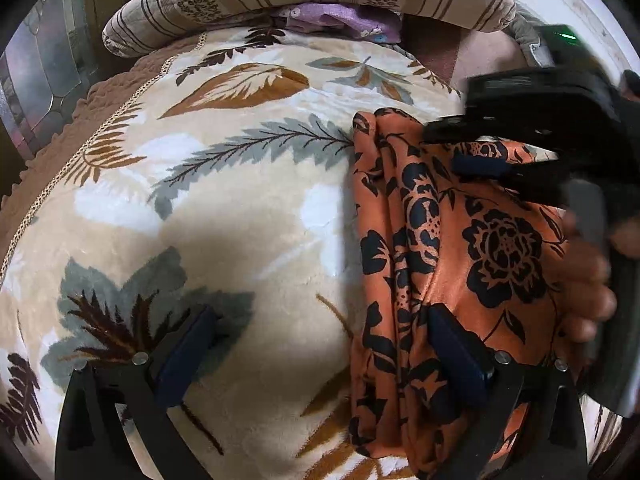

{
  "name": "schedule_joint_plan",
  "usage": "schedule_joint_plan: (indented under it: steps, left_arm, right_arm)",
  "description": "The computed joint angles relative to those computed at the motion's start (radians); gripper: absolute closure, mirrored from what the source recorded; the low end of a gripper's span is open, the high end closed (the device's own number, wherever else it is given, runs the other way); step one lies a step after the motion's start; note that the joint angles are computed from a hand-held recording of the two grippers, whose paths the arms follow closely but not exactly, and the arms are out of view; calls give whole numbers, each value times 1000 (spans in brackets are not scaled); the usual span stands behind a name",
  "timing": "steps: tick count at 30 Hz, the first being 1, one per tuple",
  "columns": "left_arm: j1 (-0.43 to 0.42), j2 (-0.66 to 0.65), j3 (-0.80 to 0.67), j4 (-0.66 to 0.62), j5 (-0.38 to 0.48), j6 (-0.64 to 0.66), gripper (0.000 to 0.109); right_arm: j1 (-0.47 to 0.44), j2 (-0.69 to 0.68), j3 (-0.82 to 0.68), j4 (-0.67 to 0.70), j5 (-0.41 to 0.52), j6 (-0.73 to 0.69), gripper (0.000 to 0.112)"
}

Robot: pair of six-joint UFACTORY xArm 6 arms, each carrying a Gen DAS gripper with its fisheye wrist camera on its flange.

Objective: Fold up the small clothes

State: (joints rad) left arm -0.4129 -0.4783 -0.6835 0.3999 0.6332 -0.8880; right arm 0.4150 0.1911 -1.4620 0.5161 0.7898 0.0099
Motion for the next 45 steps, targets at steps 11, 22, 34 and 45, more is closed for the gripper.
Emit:
schedule_joint_plan:
  steps: [11, 22, 34, 45]
  left_arm:
    - [-78, -48, -25, 303, 136, -220, 6]
    - [-94, 1, -42, 307, 152, -218, 6]
    - [-161, -38, -51, 490, 205, -362, 6]
    - [-138, -18, -49, 437, 122, -314, 6]
  right_arm:
    - [-195, -432, 427, 194, -39, -152, 60]
    - [-230, -558, 517, 173, 74, -194, 60]
    - [-341, -723, 643, 276, 144, -380, 48]
    - [-405, -637, 650, 385, 172, -448, 47]
